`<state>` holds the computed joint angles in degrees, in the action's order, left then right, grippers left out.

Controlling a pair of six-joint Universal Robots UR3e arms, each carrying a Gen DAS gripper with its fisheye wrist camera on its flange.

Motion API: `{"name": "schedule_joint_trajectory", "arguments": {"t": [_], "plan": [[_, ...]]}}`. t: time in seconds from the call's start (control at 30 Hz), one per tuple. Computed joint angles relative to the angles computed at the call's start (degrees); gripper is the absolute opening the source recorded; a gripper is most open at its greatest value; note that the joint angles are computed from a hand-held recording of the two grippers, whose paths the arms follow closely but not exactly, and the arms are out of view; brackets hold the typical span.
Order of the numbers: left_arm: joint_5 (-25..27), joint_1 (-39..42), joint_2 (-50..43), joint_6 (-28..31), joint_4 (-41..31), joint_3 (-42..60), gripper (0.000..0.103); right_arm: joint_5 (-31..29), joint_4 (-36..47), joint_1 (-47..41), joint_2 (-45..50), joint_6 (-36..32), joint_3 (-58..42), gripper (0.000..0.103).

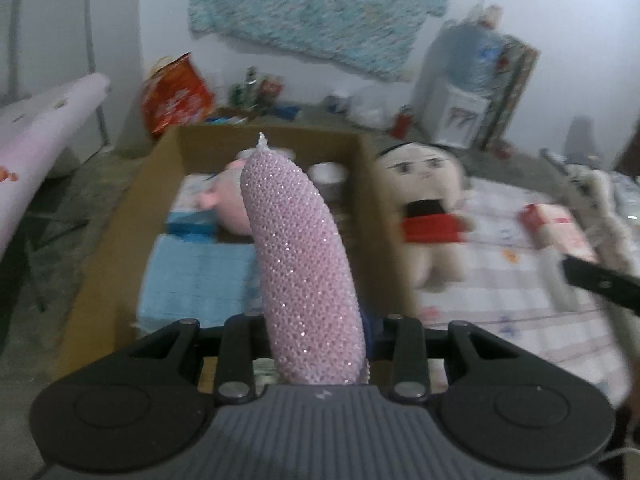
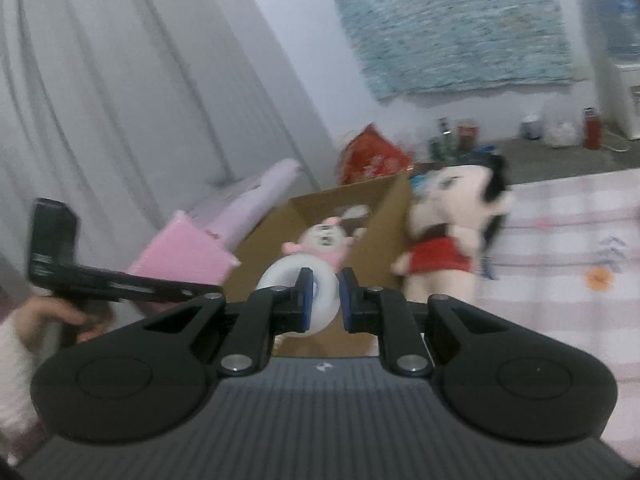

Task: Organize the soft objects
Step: 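Lower the pink pad into the box with the left gripper while the right gripper carries the tape roll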

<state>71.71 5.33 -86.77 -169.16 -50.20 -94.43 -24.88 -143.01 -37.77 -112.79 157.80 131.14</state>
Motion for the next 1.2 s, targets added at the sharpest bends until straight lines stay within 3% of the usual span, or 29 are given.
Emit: {"name": "schedule_joint_trajectory", "arguments": {"t": [0.1, 0.23, 0.3, 0.37, 0.4, 0.43, 0.5, 0.6, 0.67, 0.7, 0.73, 0.8, 0.87, 1.03, 1.13, 1.2], "plan": [[0.99, 1.85, -5.14, 1.56, -3.20, 3.69, 0.035, -5.08, -11.05, 9.11, 9.61, 8.90, -6.21, 0.013], [2.54, 3.18, -12.31, 4.74, -6.74, 8.27, 0.037, -11.26, -16.17, 18.70, 19.25, 14.79, -15.09, 0.013], [1.69, 4.62, -17.31, 5.44, -11.98, 13.17, 0.039, -14.12, -17.31, 23.34, 24.34, 16.92, -20.40, 0.013], [2.24, 5.42, -22.31, 5.19, -19.61, 19.58, 0.045, -16.08, -17.21, 27.08, 28.75, 17.94, -25.28, 0.013], [3.79, 5.74, -24.19, 4.79, -23.56, 22.61, 0.056, -16.79, -16.42, 28.57, 30.46, 18.06, -27.61, 0.013], [5.68, 5.56, -25.37, 3.98, -25.64, 24.57, 0.075, -17.64, -15.98, 30.10, 32.11, 18.18, -29.84, 0.013], [9.46, 5.27, -25.34, 4.71, -26.89, 25.56, 0.090, -18.63, -15.11, 32.10, 34.60, 18.10, -33.47, 0.013], [11.18, 6.71, -20.70, 7.41, -24.06, 21.26, 0.091, -19.39, -13.46, 34.66, 38.46, 18.24, -39.01, 0.013], [10.71, 8.23, -17.94, 7.85, -23.97, 20.33, 0.085, -19.71, -11.55, 35.45, 39.83, 17.20, -41.25, 0.013], [10.10, 8.85, -16.79, 8.24, -23.84, 19.96, 0.072, -19.84, -10.59, 35.78, 40.68, 16.67, -42.49, 0.013], [9.20, 9.63, -16.22, 9.10, -24.49, 20.27, 0.048, -20.03, -9.96, 36.10, 41.46, 16.43, -43.58, 0.013], [8.48, 9.85, -17.38, 8.90, -27.28, 22.99, 0.031, -20.49, -8.32, 36.52, 42.76, 15.54, -45.41, 0.013], [7.89, 9.35, -20.07, 10.01, -30.67, 26.62, 0.033, -21.29, -5.91, 37.11, 43.75, 14.41, -47.43, 0.013], [18.06, 3.29, -29.35, 15.07, -32.54, 33.16, 0.031, -23.94, -1.55, 38.90, 46.20, 11.69, -51.56, 0.013], [18.73, 3.04, -32.25, 15.32, -35.08, 37.91, 0.028, -25.23, 0.96, 39.69, 47.03, 9.84, -53.39, 0.013], [22.98, 1.59, -30.87, 16.69, -31.41, 36.42, 0.027, -26.23, 3.26, 40.15, 47.82, 8.51, -55.17, 0.013]]}}
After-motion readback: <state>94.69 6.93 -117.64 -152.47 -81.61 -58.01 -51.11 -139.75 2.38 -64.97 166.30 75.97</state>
